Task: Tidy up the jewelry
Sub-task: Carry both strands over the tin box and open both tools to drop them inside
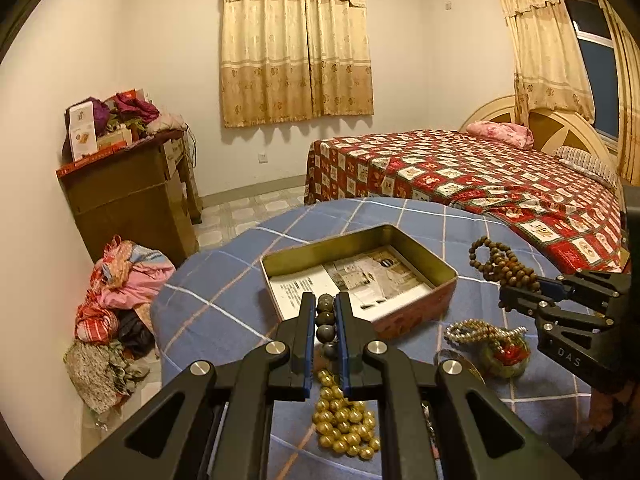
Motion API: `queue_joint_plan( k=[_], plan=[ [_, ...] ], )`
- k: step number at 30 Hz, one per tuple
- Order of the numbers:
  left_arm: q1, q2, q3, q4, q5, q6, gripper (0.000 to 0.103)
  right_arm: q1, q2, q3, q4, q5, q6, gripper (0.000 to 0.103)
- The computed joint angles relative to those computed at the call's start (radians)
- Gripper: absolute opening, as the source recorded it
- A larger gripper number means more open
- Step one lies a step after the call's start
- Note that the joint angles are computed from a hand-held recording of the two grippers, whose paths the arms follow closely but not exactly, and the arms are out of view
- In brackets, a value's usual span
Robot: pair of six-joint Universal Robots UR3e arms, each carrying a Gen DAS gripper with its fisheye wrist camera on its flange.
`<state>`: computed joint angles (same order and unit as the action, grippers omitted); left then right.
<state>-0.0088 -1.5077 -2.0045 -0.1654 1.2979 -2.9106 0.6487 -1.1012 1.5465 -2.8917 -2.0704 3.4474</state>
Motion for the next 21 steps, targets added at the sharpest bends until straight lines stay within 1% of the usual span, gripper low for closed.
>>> queue_joint_plan(
  k=[6, 10, 14, 21],
  plan=[
    [-0.021, -0.063, 0.104, -0.001, 0.035, 0.0, 0.009, -0.02, 0.034, -0.079, 0.009, -0.001, -0.064, 0.024],
    [-0.03, -0.138, 0.193, -0.006, 0.06, 0.004, 0.009, -0.034, 0.059, -0.144, 0.018, 0.006, -0.112, 0.024],
    [-0.039, -0.211, 0.274, -0.023, 0.088, 0.011, 0.009, -0.048, 0.101, -0.231, 0.037, 0.023, -0.159, 0.024],
    [-0.066, -0.327, 0.399, -0.041, 0.147, 0.029, 0.009, -0.072, 0.193, -0.392, 0.097, 0.051, -0.205, 0.024]
  ],
)
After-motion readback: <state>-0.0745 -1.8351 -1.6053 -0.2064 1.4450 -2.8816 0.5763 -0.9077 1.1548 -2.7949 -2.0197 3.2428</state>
